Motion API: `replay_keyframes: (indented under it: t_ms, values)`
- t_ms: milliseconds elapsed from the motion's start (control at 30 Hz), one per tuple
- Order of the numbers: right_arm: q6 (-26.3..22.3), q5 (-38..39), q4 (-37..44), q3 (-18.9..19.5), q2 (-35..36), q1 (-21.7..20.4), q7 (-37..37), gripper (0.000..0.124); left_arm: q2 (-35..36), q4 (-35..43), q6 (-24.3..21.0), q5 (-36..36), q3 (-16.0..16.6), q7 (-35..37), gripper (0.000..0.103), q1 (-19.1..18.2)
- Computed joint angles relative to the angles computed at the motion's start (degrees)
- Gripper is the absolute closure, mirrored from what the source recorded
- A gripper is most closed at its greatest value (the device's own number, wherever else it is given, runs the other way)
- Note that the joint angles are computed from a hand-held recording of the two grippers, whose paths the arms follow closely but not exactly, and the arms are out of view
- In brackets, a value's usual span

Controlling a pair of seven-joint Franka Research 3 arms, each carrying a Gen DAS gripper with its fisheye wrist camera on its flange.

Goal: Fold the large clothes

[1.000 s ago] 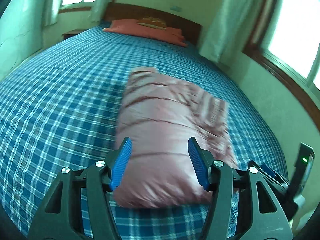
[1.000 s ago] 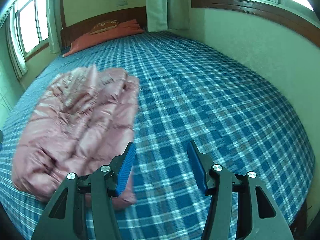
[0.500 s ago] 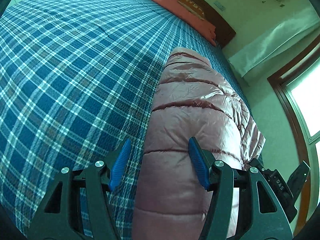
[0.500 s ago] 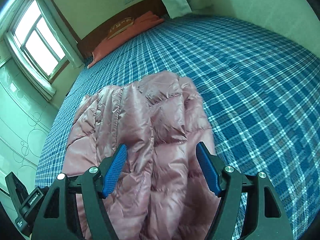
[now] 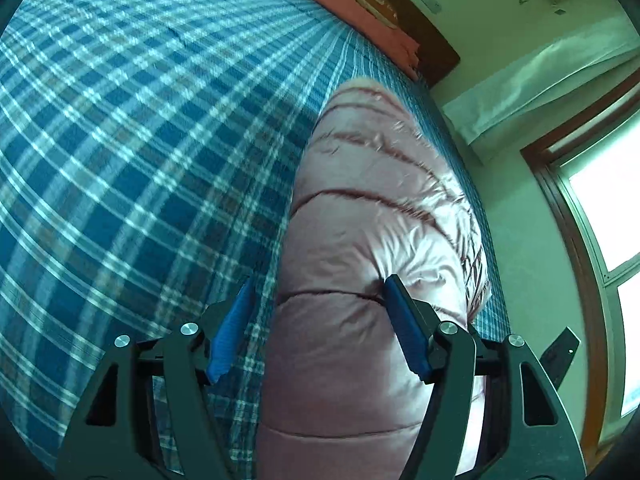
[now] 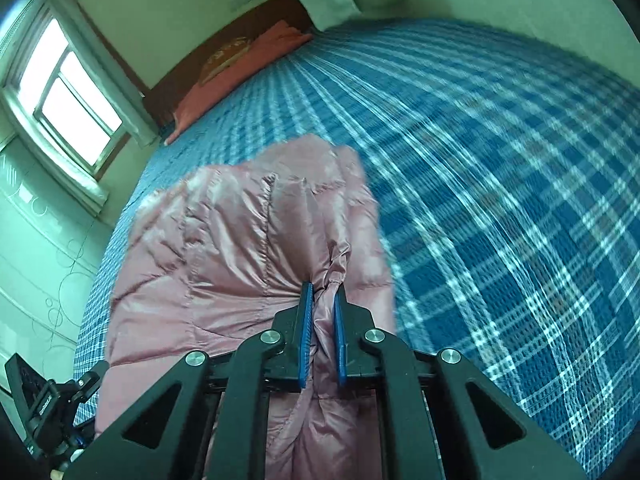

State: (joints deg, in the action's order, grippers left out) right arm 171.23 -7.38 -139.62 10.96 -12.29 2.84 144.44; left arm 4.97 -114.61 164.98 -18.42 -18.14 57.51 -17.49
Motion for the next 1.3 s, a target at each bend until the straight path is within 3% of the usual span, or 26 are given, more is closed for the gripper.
replay_keyframes:
  t_ms: [100, 200, 267, 333, 367, 433, 533, 567, 633, 733, 833, 867, 967, 1067, 1133, 1300]
  values:
    - [1.0, 6.2, -0.9, -3.6, -0.2, 4.1, -6.3, 0.114, 1.3, 0.1, 0.2, 3.0, 0.2, -3.3, 0.034, -0.7]
    - [1.7, 13.7, -3.6, -6.0, -4.0, 7.4, -10.2, 0.111, 0.4, -0.8, 0.4, -1.5, -1.0, 0.3, 0.035, 0.7]
    - [2.0, 18.7, -6.5, -6.8, -8.0, 9.4, -11.7, 0.099, -1.9, -2.7, 0.7, -6.0, -1.3, 3.4, 0.035, 1.1]
    - [2.9, 21.0, -9.6, -4.4, -12.5, 8.7, -10.6, 0.061, -4.7, -5.5, 1.8, -7.6, -0.6, 4.7, 0.035, 0.3]
    - [3.4, 21.7, -11.0, -3.2, -14.4, 8.5, -10.3, 0.058, -5.8, -6.7, 2.3, -7.6, -0.1, 4.6, 0.035, -0.3]
    - [3.0, 23.2, -12.7, -2.6, -17.1, 10.1, -11.2, 0.058, -7.9, -9.3, 3.6, -6.9, 0.8, 4.2, 0.035, -1.7]
    - [2.3, 28.0, -13.9, -4.7, -17.9, 15.0, -15.8, 0.058, -8.2, -10.3, 3.9, -4.5, 1.9, 2.1, 0.034, -3.3]
    - [0.8, 26.7, -13.8, -4.4, -17.4, 14.7, -14.9, 0.058, -7.8, -9.9, 3.3, -2.5, 2.1, 0.2, 0.034, -3.4]
    - [-0.9, 25.1, -13.2, -1.3, -15.8, 11.5, -13.6, 0.087, -7.1, -9.4, 2.6, 2.3, 2.1, -4.3, 0.037, -3.2]
    - [3.7, 26.8, -15.3, -2.1, -13.3, 12.6, -13.8, 0.097, -5.5, -8.1, 0.8, 6.7, 2.0, -8.2, 0.045, -3.4]
    - [10.1, 32.6, -17.6, -8.1, -11.6, 19.9, -16.4, 0.100, -3.5, -7.1, 0.4, 7.8, 1.6, -9.4, 0.045, -3.3]
    - [10.3, 33.0, -17.7, -8.2, -11.8, 20.2, -17.0, 0.100, -3.5, -7.2, 0.7, 7.1, 1.5, -8.6, 0.045, -3.1]
    - [5.1, 31.6, -17.4, -5.0, -14.8, 16.1, -17.6, 0.092, -5.4, -8.1, 0.3, -2.5, 1.1, 0.9, 0.043, -2.7]
    - [-2.1, 27.3, -15.8, -0.1, -18.7, 9.6, -14.5, 0.073, -8.5, -9.8, 0.1, -6.8, 2.5, 4.9, 0.041, -3.0]
    - [-3.1, 23.9, -14.3, 2.0, -20.0, 5.7, -12.5, 0.063, -9.1, -10.2, 1.8, -7.7, 3.6, 5.0, 0.036, -3.2]
    - [1.1, 21.9, -8.0, -0.9, -13.5, 4.4, -14.0, 0.062, -2.9, -2.3, 0.4, -17.3, 4.4, 11.3, 0.035, -2.5]
